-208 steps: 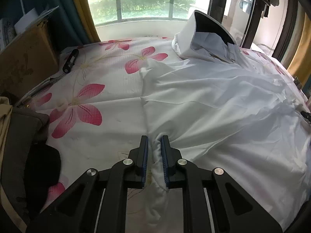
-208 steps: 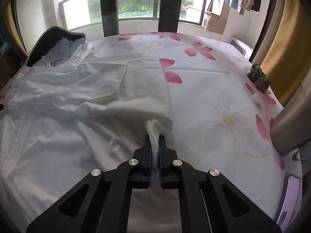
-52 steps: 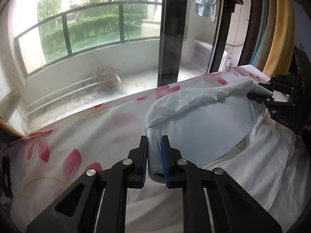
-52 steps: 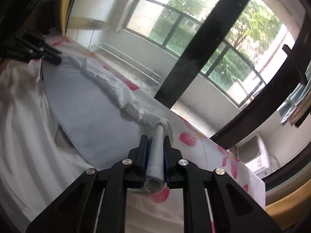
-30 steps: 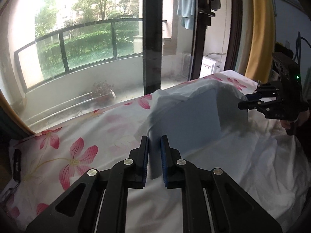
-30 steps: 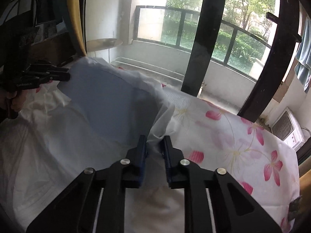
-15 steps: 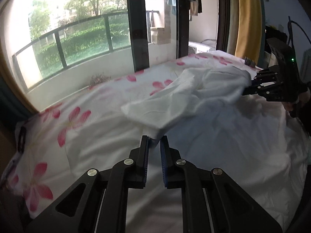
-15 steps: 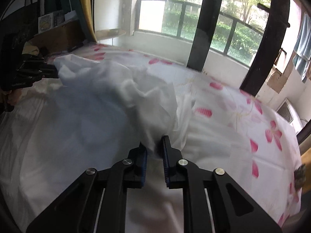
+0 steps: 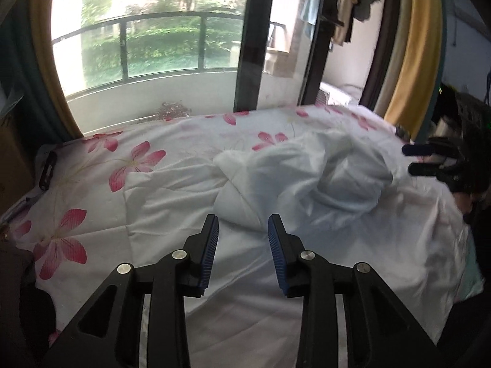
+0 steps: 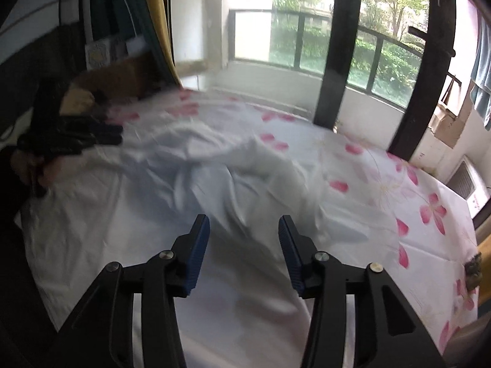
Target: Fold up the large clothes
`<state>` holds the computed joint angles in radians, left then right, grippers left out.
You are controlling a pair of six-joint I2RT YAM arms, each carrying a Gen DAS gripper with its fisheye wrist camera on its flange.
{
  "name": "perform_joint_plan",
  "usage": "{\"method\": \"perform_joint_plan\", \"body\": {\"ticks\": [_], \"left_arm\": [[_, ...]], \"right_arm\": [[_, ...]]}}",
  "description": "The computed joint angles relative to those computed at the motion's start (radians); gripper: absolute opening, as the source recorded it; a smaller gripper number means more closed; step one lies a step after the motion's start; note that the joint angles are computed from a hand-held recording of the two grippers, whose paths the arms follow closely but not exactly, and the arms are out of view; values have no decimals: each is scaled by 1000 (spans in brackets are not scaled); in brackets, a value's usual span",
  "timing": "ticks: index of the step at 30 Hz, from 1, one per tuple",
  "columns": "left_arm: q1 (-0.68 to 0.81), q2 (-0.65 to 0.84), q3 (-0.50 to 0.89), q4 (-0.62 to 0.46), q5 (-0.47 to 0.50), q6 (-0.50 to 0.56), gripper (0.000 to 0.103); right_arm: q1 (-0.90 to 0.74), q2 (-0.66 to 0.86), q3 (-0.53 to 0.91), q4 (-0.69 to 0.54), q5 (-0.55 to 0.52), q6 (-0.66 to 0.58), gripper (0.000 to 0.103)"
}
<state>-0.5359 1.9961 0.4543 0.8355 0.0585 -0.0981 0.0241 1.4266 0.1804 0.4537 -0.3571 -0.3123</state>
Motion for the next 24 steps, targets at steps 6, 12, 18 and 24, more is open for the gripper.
{"method": "perform_joint_plan", "body": {"ticks": [6,12,18,24], "left_arm": [[-31,48,73,-30,9,-61,36],[-62,107,117,-46,0,-100,36],[-89,119,134,-94,-48,-118,36],[-134,72,123,-121,-111,-144,36]], "right_arm": [[174,318,144,181,81,150,47],[270,447,210,151,122,120,3],[247,323,52,154,55,48,3],[169,390,-32,226,8,-17,3]]}}
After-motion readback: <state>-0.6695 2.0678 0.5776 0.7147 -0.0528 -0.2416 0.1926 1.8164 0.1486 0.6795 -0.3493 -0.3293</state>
